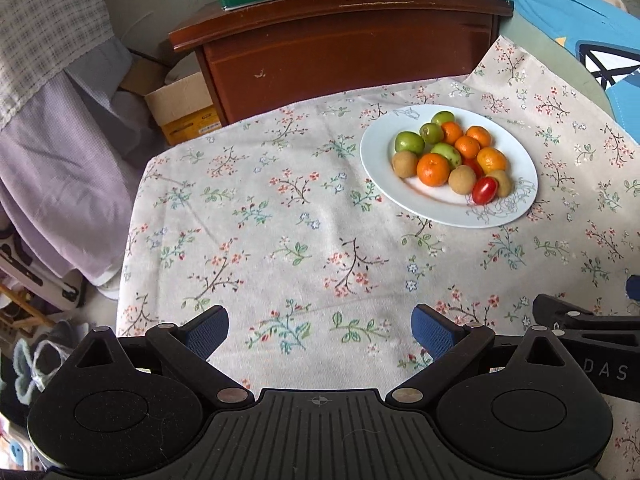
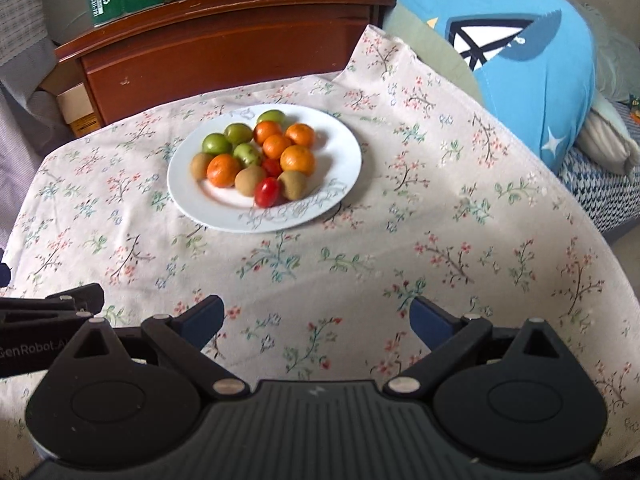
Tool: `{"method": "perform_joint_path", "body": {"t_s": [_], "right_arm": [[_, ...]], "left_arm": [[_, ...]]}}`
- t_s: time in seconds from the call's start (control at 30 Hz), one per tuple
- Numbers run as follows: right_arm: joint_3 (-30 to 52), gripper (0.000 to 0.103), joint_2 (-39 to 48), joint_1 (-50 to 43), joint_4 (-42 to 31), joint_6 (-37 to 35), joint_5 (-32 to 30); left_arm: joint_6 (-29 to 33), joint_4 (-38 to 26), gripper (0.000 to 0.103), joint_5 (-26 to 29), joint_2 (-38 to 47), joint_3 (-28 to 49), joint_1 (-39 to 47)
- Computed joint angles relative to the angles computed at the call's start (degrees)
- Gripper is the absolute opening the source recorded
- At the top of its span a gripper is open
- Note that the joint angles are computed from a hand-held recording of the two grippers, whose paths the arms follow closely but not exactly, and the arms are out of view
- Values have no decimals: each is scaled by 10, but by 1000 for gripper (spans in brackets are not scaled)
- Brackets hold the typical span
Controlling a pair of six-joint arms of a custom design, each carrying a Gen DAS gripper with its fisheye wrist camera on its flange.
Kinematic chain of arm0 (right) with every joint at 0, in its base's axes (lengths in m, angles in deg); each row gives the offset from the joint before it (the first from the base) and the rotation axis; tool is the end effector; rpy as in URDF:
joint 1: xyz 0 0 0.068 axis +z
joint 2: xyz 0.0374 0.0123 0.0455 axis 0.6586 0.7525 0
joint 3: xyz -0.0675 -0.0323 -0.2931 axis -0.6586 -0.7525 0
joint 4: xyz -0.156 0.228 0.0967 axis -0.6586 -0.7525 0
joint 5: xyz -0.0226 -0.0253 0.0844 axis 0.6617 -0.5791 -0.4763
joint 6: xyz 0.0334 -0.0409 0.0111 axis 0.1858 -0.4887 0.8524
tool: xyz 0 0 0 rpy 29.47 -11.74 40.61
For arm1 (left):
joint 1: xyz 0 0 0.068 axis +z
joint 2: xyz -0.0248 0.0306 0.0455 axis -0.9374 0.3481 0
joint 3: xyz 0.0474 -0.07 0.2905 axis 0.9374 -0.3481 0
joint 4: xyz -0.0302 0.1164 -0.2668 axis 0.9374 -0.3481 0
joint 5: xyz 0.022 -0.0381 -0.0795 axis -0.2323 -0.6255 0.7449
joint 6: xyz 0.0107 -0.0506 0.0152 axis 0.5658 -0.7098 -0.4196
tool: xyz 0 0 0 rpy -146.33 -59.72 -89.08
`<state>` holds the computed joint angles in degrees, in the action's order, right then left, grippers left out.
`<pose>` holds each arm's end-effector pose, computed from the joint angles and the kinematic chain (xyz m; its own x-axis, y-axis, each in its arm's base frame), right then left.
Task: Organize fruits
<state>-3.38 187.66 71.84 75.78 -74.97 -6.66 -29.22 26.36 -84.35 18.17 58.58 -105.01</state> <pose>0.3441 0.1985 0.1657 -0.7767 -0.1903 -0.6004 -0.2638 0.9639 0.0358 0.2927 -0.1838 0.1674 -0.7811 -0.1843 -0.5967 -0.3209 0.9381 0.1303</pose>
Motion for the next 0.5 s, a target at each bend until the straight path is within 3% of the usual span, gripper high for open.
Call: {"method": "perform_joint_path", "body": {"t_s": [0.13,0.5], "right_arm": [[-42,99,-17,2,28,5,-25],[-115,99,-7,16,158,9,-14]], "left_arm": [[-30,1,99,1,-39,-36,-11],[-83,2,99,5,-122,-95,-19]]}}
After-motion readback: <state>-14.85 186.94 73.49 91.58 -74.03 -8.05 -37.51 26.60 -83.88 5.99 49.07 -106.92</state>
